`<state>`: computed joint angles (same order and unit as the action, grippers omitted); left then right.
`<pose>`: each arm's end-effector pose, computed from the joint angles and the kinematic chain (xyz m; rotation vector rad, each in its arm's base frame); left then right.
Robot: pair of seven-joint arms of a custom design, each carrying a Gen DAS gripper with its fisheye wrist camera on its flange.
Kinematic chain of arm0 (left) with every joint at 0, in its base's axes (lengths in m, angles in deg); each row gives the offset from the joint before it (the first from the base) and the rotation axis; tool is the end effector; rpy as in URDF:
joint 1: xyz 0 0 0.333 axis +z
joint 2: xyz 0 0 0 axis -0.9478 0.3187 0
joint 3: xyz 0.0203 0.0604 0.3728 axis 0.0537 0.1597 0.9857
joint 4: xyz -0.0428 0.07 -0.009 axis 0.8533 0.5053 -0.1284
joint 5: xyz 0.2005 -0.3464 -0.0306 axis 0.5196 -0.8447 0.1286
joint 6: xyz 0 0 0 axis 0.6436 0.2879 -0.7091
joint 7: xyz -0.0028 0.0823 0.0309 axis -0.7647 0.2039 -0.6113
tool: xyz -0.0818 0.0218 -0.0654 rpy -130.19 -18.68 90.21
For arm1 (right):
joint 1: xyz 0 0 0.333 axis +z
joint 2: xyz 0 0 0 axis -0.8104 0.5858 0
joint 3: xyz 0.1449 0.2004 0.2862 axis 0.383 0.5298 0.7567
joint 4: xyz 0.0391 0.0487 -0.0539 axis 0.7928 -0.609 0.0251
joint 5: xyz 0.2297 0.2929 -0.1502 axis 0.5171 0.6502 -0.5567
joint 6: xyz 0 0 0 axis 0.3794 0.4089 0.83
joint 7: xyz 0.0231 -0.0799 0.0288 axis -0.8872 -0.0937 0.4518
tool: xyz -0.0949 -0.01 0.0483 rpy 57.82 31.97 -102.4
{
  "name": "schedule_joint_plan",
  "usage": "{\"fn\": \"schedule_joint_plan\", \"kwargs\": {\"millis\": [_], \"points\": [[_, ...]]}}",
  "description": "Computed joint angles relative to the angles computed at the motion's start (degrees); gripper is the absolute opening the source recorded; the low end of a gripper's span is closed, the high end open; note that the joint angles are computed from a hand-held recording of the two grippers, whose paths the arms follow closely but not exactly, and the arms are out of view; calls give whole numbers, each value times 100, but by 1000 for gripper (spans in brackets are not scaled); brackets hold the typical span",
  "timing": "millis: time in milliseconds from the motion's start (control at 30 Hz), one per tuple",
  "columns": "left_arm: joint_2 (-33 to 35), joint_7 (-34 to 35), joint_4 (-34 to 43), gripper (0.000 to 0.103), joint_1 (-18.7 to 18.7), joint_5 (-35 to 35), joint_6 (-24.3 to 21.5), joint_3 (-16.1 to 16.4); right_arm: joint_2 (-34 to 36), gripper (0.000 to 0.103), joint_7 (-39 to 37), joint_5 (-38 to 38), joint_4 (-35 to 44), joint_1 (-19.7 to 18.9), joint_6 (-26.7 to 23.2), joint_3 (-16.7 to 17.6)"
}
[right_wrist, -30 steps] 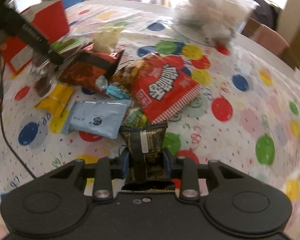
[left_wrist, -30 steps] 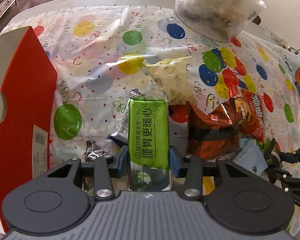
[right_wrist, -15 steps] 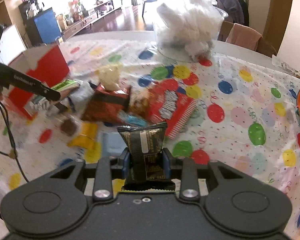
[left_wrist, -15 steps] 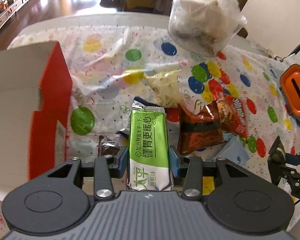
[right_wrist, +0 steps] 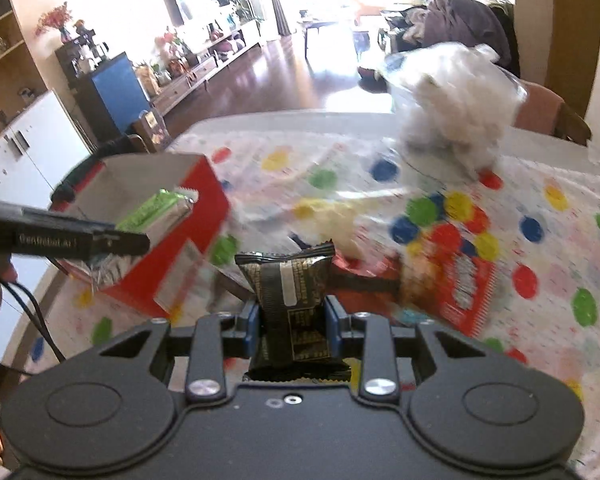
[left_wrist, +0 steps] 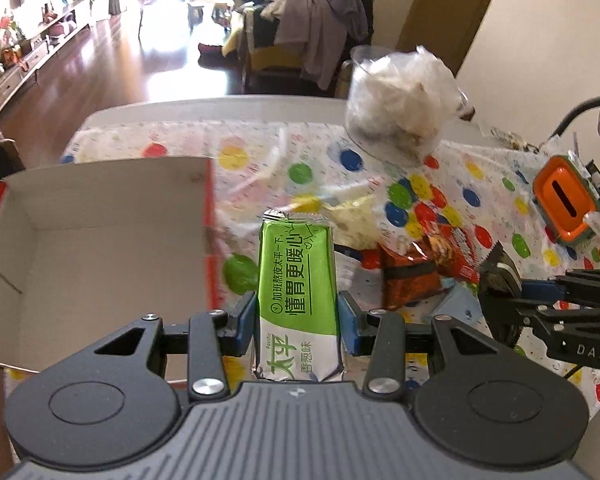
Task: Organize snacks
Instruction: 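Carry both snacks into the cardboard box and open both tools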
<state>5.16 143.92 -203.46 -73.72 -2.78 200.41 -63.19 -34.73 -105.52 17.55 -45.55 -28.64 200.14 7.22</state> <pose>0.6313 -0.1518 0.4225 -1.2612 2.6157 -0.9146 0.4643 0.3238 0.4044 -1.5137 1.9854 -0.5256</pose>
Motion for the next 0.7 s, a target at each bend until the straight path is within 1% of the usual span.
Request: {"fn": "schedule_joint_plan", "kwargs": {"millis": [100, 300, 467, 700], "points": [[36, 149, 155, 42, 152, -108, -87, 54, 281, 32, -140, 133, 452, 63, -58, 15], [275, 164, 553, 42, 374, -62, -129, 171, 1053, 32, -853, 683, 1502, 325, -129, -119], [597, 47, 977, 42, 567, 121, -157, 237, 1712, 32, -1663, 1413, 2368, 518, -257, -223], [1141, -442, 1635, 42, 751, 693, -258, 357, 2582, 32, -2773, 2544, 3561, 647, -491, -233]]}}
